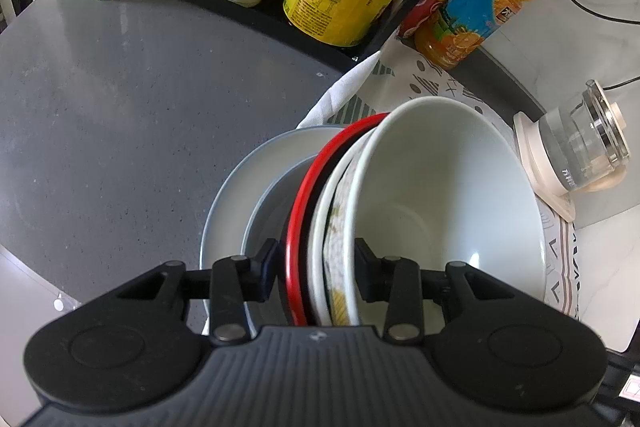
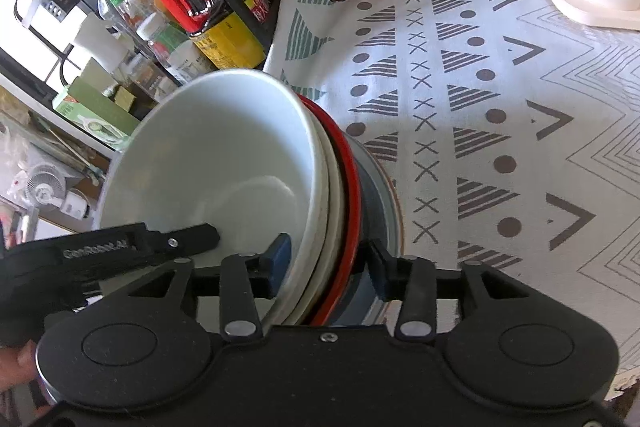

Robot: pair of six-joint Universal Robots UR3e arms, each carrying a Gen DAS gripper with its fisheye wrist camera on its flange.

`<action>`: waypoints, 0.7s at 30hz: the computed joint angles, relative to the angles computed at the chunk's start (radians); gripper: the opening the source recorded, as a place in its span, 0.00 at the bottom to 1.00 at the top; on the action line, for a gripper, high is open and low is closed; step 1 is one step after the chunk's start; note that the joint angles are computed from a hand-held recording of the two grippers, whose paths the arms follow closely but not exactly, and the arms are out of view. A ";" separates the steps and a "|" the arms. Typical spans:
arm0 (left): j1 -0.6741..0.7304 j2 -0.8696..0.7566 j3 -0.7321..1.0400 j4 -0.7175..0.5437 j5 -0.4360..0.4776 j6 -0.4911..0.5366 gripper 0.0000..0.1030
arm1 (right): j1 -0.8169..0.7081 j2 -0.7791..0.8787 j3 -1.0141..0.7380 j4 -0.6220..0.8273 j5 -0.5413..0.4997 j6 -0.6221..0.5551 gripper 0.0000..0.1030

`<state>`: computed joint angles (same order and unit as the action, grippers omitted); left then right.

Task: Organize plates and bowls
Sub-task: 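Lower the bowl stack onto the 'BAKERY' plate and open both grippers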

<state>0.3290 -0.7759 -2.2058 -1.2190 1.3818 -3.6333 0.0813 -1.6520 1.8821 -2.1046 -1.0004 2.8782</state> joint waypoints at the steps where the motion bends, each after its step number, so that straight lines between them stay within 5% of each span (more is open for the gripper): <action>1: -0.003 -0.006 0.001 0.000 0.003 -0.003 0.36 | -0.002 -0.007 0.009 -0.006 0.004 -0.003 0.43; 9: -0.028 0.007 0.019 0.031 0.051 0.005 0.40 | -0.041 -0.082 0.060 -0.037 0.042 -0.016 0.46; 13: -0.055 -0.005 0.057 0.021 0.091 0.005 0.42 | -0.064 -0.141 0.081 -0.053 0.054 -0.009 0.59; 21: -0.093 -0.001 0.107 0.000 0.122 0.029 0.65 | -0.162 -0.324 0.161 -0.024 0.093 -0.019 0.77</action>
